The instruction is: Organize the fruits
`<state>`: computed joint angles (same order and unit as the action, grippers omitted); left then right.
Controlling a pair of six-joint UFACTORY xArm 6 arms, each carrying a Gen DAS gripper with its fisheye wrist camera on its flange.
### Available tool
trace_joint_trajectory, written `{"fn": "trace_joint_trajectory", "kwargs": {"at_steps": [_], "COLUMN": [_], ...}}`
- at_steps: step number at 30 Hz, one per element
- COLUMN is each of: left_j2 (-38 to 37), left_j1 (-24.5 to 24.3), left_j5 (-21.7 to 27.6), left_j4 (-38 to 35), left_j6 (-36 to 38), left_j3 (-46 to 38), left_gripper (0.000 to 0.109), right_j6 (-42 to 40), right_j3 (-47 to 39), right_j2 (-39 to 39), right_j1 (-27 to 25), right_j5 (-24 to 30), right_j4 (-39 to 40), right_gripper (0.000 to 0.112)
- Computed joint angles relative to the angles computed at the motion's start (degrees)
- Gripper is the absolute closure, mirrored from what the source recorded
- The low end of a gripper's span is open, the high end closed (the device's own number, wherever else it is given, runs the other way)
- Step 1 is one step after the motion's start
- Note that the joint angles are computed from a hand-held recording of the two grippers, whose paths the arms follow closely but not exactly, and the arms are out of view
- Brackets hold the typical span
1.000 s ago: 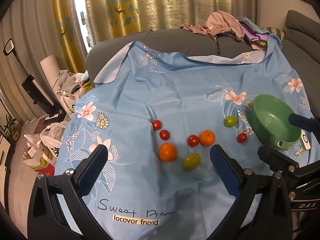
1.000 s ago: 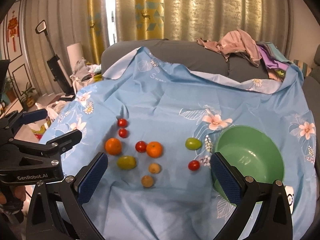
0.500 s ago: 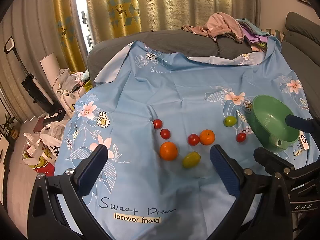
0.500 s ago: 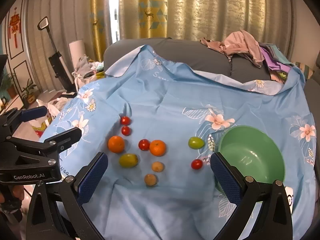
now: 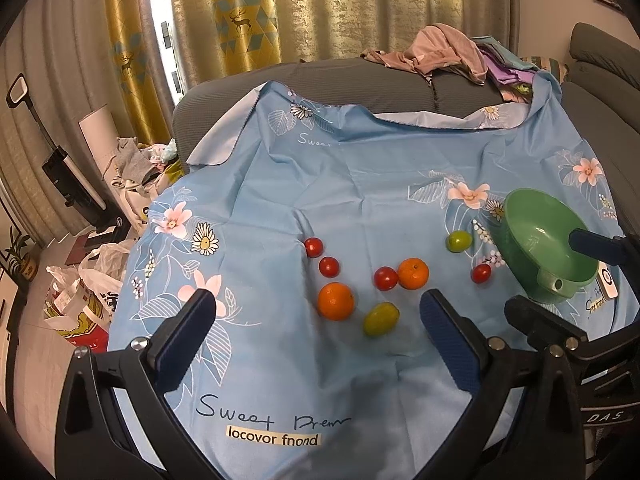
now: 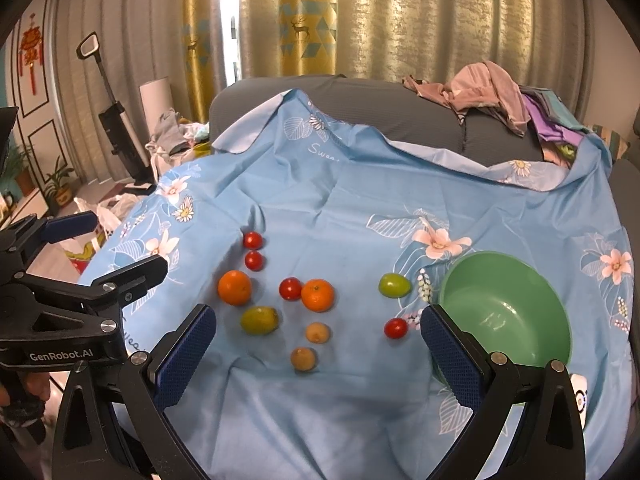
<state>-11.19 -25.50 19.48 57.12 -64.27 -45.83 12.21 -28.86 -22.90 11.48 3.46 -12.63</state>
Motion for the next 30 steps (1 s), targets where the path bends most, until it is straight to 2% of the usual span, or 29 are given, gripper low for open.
{"fn": "trace_joint_trajectory", "kwargs": {"at_steps": [22, 26, 27, 30], "left_j2": [0.7, 1.2, 1.3, 2.5], "left_j1": [-0.3, 0.8, 1.5, 4.1], "left_j5": [0.1, -2.0, -3.6, -9.7], "left_j4": [-0.2, -1.1, -2.1, -9.5], "left_j6": [0.4, 0.9, 1.6, 7.7], "left_j3": [-0.4, 0.2, 0.7, 3.3], "left_gripper": [0.006, 0.006, 0.006, 0.006], "right_j6": [2.1, 2.0, 1.0, -9.1], "right_j3": [-0.1, -0.2, 0.0, 0.8], "right_j2": [0.0, 0.1, 0.2, 1.3], "right_j1": [0.0, 0.1, 0.3, 1.5], "right_j5": [0.4, 0.7, 0.7, 0.2], "right_j4": [-2.0, -1.6, -0.2, 11.7], "right_gripper": [0.010, 0.010, 0.010, 0.010]}}
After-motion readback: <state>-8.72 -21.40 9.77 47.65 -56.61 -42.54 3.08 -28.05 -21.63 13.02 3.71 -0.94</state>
